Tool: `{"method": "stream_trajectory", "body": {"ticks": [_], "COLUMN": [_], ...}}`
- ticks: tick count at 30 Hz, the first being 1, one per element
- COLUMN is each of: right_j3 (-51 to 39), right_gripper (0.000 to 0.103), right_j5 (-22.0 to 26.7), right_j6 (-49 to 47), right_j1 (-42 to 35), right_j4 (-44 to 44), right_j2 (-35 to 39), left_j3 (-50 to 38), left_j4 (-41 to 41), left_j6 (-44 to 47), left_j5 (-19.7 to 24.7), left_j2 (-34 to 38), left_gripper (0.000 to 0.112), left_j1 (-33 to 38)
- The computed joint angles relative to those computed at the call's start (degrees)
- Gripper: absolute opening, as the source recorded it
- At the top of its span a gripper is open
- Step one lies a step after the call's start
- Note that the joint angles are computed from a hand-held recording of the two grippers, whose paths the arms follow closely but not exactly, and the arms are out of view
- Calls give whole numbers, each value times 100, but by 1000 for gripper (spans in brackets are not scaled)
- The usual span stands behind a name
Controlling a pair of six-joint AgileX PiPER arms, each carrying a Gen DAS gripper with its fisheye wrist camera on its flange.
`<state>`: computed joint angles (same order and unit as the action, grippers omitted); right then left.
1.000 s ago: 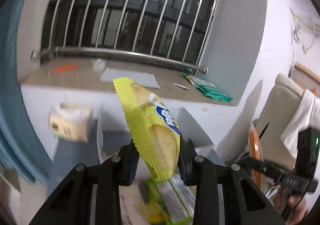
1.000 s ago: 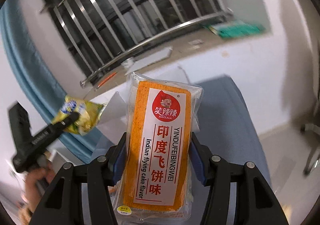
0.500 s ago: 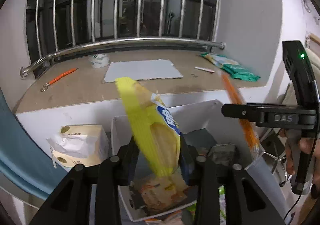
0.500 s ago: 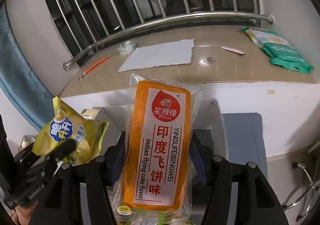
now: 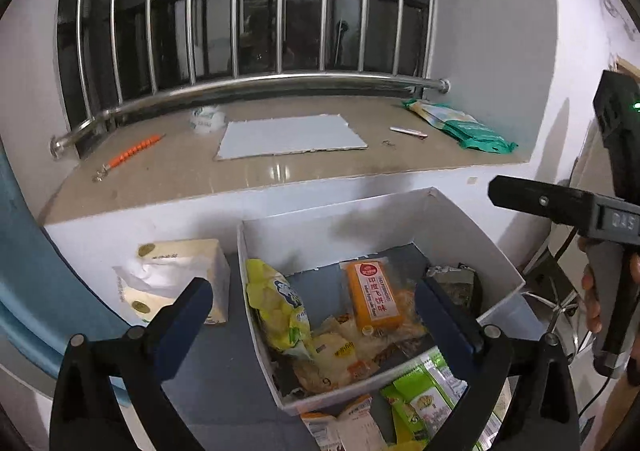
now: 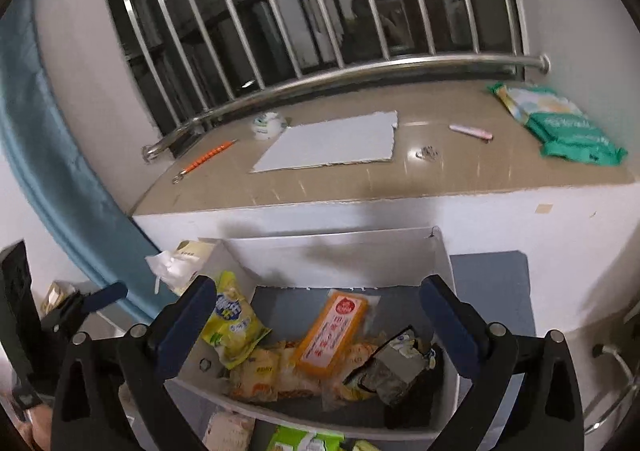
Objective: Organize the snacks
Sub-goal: 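Grasp the green wafer pack with the right gripper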
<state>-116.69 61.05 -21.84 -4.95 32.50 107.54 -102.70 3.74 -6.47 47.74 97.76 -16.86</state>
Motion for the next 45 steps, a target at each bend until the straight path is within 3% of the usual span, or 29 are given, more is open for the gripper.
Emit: {"method": "stream_trajectory", "body": {"ticks": [3, 8, 13, 18, 22, 27, 30, 35, 42, 45], "right_j3": [940, 2913, 4826, 6463, 7272, 7387, 7297, 6978, 5966, 5616], "right_gripper": [103, 103, 103, 103, 103, 103, 103, 103, 103, 103], "right_j5": [-227, -476, -122, -237, -467, -1431, -1640, -2400, -2420, -2225], "right_j6": [-588, -2050, -3007, -3349, -3311, -2235, -1887, -131, 1867, 2295], "right_j1": [-154, -740, -1611, -2160, -2150, -964, -499, 957, 2237, 2406], "right_j4": [359, 1347, 1902, 1710, 1414, 314, 56, -1583, -3829, -4320], "right_j2": [-755, -2276, -3743, -4831, -5275, -5472, -5385, -4895, -3306, -2750], "left_j3": [521, 2286, 4021, 5254, 5647, 5799, 5850, 6029, 6224, 6282], "left_j4": [174, 1226, 2385, 3233, 3760, 4159, 4027, 3862, 3567, 3465], "left_j6": [-120, -1171, -2971, -4788, -5689, -6135, -6063, -5955, -5731, -5638], "left_j5": [-129, -686, -910, -895, -666, -399, -441, -532, -683, -738], "left_j2": [-526, -1979, -3348, -4246, -4563, -4705, -4737, -4912, -5077, -5072], "left_gripper": [103, 103, 103, 103, 103, 103, 103, 103, 103, 103], "left_j1": [-192, -887, -1753, -2593, -3141, -3505, -3388, -3196, -2913, -2808]}}
